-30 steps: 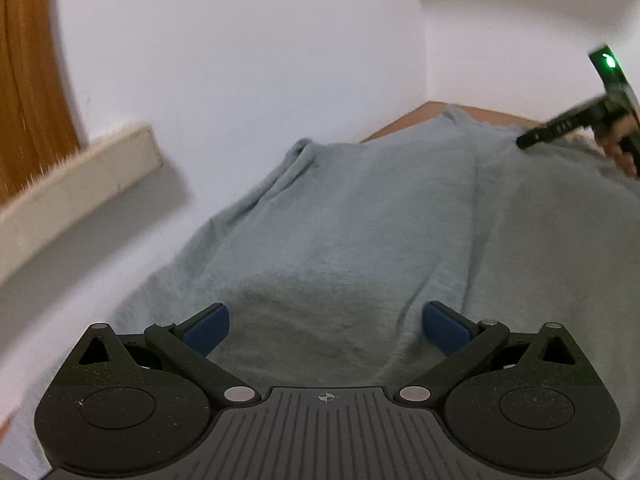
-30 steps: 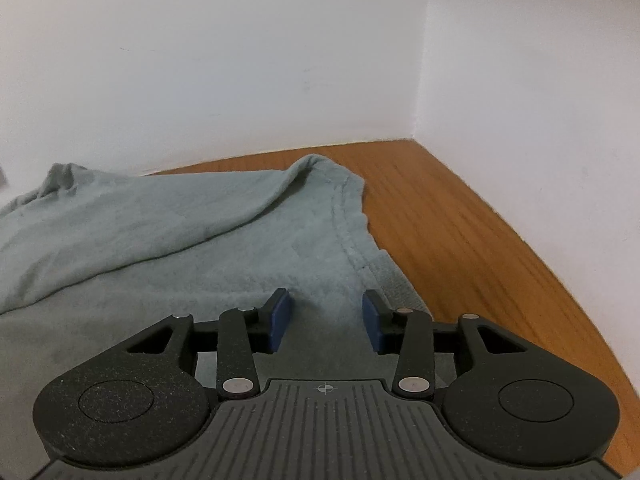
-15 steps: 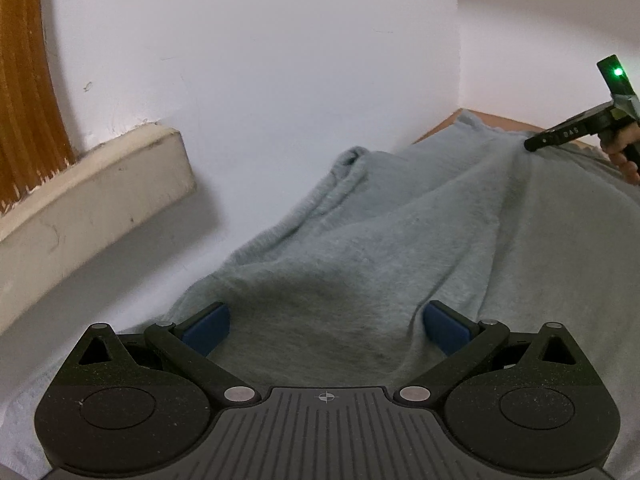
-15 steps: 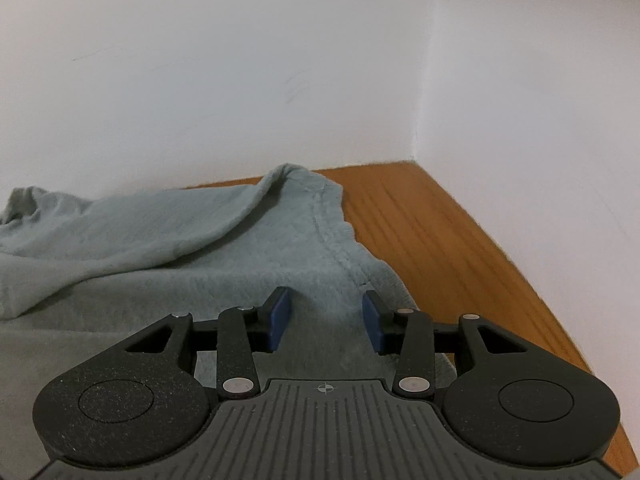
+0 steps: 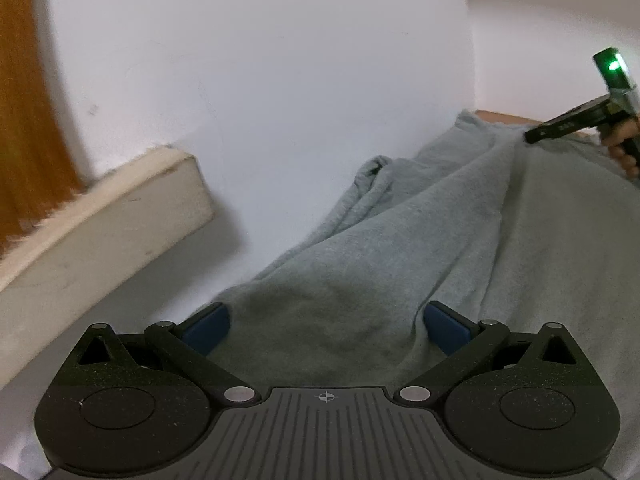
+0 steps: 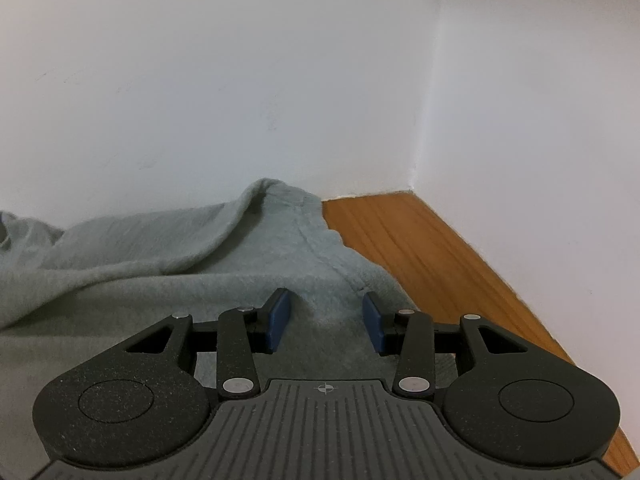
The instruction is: Fold clothes
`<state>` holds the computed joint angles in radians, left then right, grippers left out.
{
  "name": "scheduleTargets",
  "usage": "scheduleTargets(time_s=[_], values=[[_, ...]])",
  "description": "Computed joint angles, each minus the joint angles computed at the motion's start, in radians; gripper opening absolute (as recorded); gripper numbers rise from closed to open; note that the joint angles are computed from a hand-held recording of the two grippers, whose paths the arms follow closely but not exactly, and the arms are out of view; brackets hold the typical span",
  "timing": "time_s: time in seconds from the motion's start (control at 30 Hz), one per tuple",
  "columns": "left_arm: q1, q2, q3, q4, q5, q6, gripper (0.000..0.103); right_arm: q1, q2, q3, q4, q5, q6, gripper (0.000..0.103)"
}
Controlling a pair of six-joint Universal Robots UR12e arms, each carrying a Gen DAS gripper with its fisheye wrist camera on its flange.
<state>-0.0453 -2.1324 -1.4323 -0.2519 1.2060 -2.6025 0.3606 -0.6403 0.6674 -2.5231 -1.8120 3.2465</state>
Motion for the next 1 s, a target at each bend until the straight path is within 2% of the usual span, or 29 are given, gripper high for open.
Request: scheduleTargets(time_s=[0.07,0.13,0.3,0.33,0.43,0.53,0.63,0.8,1.0], values=[[0.016,0.035,-0.053,0.047,-0.017,0.01,0.103,0.009,-0.029,0.048,-0.02,-0.013,0.002,0.054],[0.04,0.065,-0.097,0.073,-0.044,0.009,0.103,0.017,-0.063,0.109,-0.062,-0.005,-0.021,0.059],[0.118,0.137,-0.189,0.08,-0.083,-0.009,0.103,0.042,-0.119,0.2,-0.106,0.02,-0.043,0.066],[0.132,0.147,-0.202,0.081,-0.081,-0.011,0.103,0.048,-0.127,0.212,-0.107,0.023,-0.043,0.069],[0.165,0.171,-0.235,0.078,-0.065,-0.008,0.103,0.068,-0.143,0.235,-0.111,0.033,-0.045,0.07],[0.193,0.193,-0.273,0.092,-0.056,-0.006,0.103,0.095,-0.14,0.227,-0.112,0.057,-0.055,0.07],[0.211,0.199,-0.289,0.09,-0.06,-0.008,0.103,0.126,-0.113,0.178,-0.095,0.094,-0.09,0.07],[0.217,0.198,-0.297,0.088,-0.035,0.02,0.103,0.181,-0.071,0.093,-0.071,0.176,-0.139,0.07],[0.258,0.211,-0.299,0.013,-0.159,-0.003,0.103,0.226,-0.047,0.042,-0.02,0.224,-0.213,0.07]])
